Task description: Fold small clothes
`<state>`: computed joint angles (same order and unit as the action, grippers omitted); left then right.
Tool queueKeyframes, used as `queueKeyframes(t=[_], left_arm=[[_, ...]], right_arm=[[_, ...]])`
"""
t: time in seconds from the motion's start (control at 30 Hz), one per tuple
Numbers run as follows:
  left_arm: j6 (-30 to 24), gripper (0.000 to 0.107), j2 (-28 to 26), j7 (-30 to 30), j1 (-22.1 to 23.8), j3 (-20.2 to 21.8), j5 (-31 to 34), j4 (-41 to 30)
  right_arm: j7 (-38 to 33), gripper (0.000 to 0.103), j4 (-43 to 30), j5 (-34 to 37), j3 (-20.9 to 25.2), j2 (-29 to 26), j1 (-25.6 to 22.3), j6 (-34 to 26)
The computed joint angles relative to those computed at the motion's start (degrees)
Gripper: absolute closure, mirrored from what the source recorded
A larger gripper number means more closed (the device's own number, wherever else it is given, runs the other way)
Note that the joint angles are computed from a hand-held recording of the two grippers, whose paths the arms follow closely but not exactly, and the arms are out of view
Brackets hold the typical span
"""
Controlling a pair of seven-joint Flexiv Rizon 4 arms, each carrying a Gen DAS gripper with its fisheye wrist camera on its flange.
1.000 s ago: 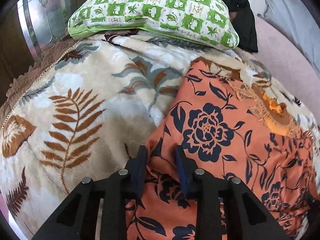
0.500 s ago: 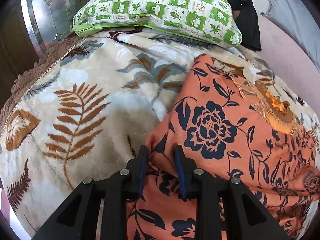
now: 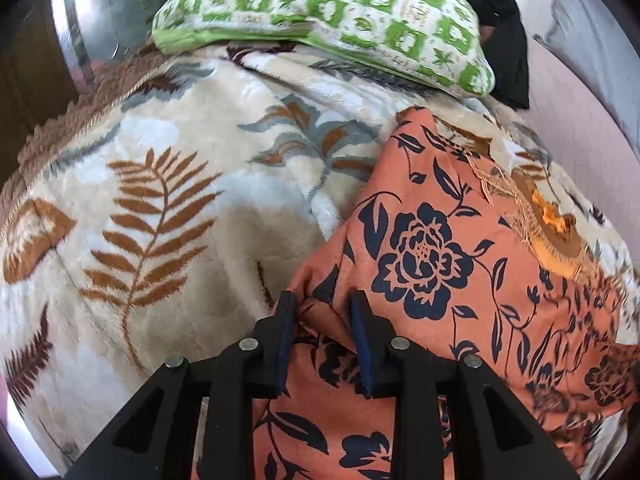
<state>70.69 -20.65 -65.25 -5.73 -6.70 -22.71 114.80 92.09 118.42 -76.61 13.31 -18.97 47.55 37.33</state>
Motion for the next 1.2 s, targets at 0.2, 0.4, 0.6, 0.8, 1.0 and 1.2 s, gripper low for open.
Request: queueKeyframes(t=[0.2,0.4,0.6,0.8,1.0,1.2], left_arm=[[-0.7,0.076,0.1,-2.4,0.2,-0.3,-2.1,-0.1],[2.9,0.076,0.9,-2.0,0.4,-1.7,-3.8,2.0],[4.4,0.075,2.2,-2.3,-2.4,0.2,1.2,3.4],[3.8,0.075,3.0,-4.4,-1.5,1.5,1.5,2.5],[6.6,0.075,3.6,-0.5,3.9,-3.4,-6.4,3.3],[3.7,0.070,3.8,18.7,5.6,-11.9,-21.6,5.1]], right_arm=[[-17.0,0.097,-8.4,-8.0,-3.1,1.3,-1.9,-1.3],[-31.8,0.097,-9.7,-2.8,-0.7,1.1,1.9,-17.9],[-15.6,0.097,3.0,11.3,2.2,-0.3,-1.6,-2.1],[-23.7,0.062,1.9,21.8,3.6,1.2,-1.0,-0.6],[-25.5,0.034,-4.2,30.2,4.6,2.8,4.9,-16.3],[-36.0,0.038,-11.6,19.1,0.8,-2.1,4.7,-16.9]])
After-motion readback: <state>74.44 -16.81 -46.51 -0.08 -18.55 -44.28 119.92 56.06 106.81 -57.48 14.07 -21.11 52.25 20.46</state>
